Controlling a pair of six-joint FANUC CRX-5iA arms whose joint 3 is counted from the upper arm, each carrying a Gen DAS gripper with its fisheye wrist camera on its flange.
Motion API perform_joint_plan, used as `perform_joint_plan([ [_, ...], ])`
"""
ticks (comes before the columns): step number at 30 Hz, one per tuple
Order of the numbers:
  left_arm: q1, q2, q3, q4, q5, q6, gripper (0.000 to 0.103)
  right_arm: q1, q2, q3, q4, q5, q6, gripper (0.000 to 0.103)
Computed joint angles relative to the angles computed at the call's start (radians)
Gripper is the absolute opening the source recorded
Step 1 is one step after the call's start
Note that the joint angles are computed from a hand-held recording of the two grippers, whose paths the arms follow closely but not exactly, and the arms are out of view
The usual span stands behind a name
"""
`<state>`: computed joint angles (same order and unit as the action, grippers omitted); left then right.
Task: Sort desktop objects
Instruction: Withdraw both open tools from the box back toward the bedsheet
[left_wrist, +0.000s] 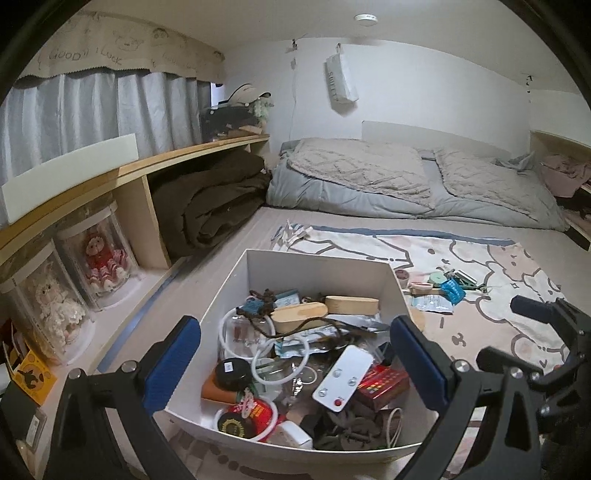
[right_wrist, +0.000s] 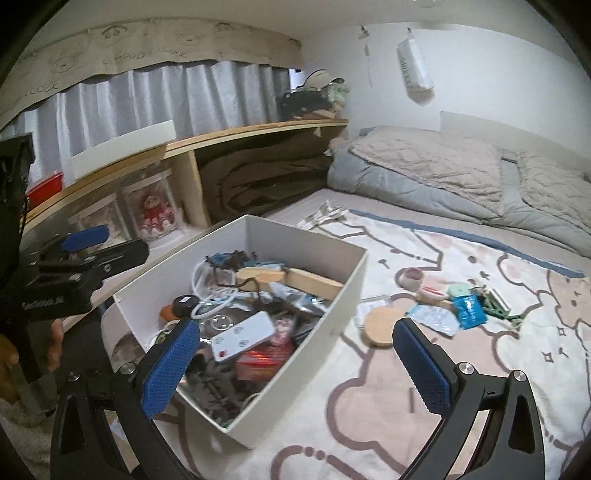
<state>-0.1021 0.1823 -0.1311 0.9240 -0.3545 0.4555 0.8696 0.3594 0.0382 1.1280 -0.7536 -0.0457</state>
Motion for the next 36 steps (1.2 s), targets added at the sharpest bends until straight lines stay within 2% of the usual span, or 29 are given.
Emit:
perform_joint_plan([
  [20,-0.102,-0.017,-0.050,0.174,0.021,-0.117,0.103,-0.026,-0.143,-0.182,0.155,-0.050,-0.135,0.103],
  [27,-0.140,-0.014,-0.036,0.187,0.028,-0.139,0.103,-0.033,-0.193,-0.230,0.184,-0.108,-0.149,0.103],
  [32,-0.184,-0.003,-0.014,0.248,0.030,-0.177,0.103,-0.037,-0.243,-0.275,0.210,-0.161,-0.180,0.103],
  [36,-0.215,0.016,0.019,0.228,0.017,-0.144,0.103,-0.038,-0.283,-0.316,0.223,-0.212,-0.209,0.103],
])
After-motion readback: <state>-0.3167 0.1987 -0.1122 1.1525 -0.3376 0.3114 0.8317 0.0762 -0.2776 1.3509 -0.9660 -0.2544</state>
